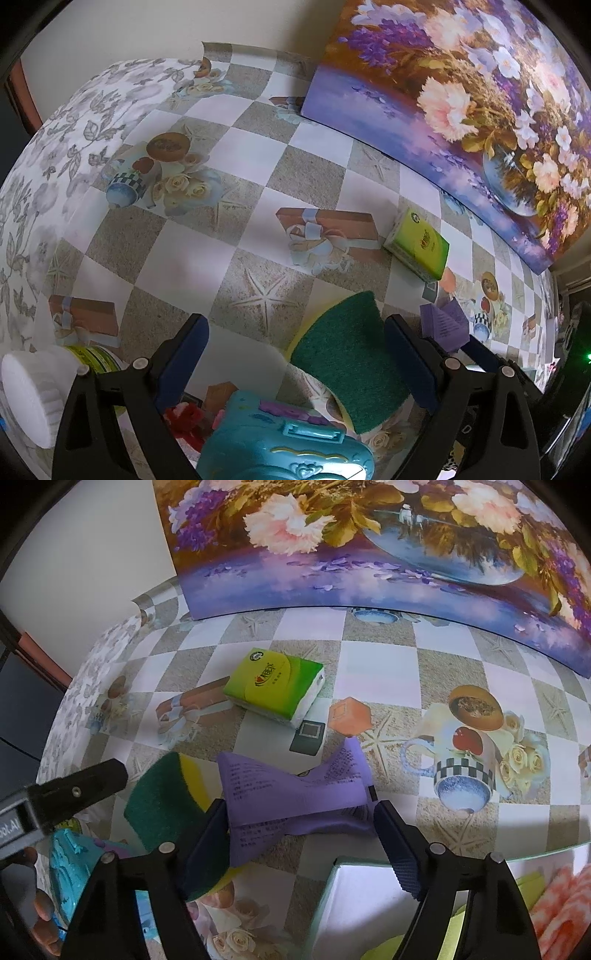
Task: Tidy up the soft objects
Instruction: 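Lift the purple bag with the right tool while the left tool grasps the green sponge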
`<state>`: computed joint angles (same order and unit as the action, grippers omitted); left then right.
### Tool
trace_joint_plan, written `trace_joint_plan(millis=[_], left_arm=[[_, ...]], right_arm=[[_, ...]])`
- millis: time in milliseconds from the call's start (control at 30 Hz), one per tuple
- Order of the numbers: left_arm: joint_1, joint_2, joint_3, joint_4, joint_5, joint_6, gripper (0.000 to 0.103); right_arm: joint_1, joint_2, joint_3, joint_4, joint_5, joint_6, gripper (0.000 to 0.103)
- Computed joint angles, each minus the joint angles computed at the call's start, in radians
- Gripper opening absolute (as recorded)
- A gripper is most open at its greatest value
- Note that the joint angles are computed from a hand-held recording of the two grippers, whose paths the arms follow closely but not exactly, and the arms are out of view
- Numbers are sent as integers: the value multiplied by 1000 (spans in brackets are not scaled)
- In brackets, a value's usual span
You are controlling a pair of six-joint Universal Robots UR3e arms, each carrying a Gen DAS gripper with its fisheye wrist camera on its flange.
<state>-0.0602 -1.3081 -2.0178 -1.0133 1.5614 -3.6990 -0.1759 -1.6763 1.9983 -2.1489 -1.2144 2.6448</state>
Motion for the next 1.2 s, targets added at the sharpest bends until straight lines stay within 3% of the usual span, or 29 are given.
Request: trace_joint_plan(millis=[233, 500, 667, 833, 967, 1200], left_arm=[[-72, -81, 95, -47, 48, -21, 96], [-78, -171, 186, -109, -14, -36, 96], [-90, -238, 269, -174, 2, -48, 96], [-62, -278, 305, -211, -46, -73, 96], [-85, -341, 376, -263, -9, -90, 95], [-75, -442, 436, -297, -52, -117, 95]], right_arm=[[-53, -28, -17, 65, 27, -29, 80], [-119, -48, -50, 130, 28, -72, 80], [-170, -57, -72, 171, 48, -102, 80], [-199, -66, -86, 198, 66, -122, 80], [-210, -70, -89, 212, 76, -130, 80], [-230, -80, -92, 228, 82, -145, 80]])
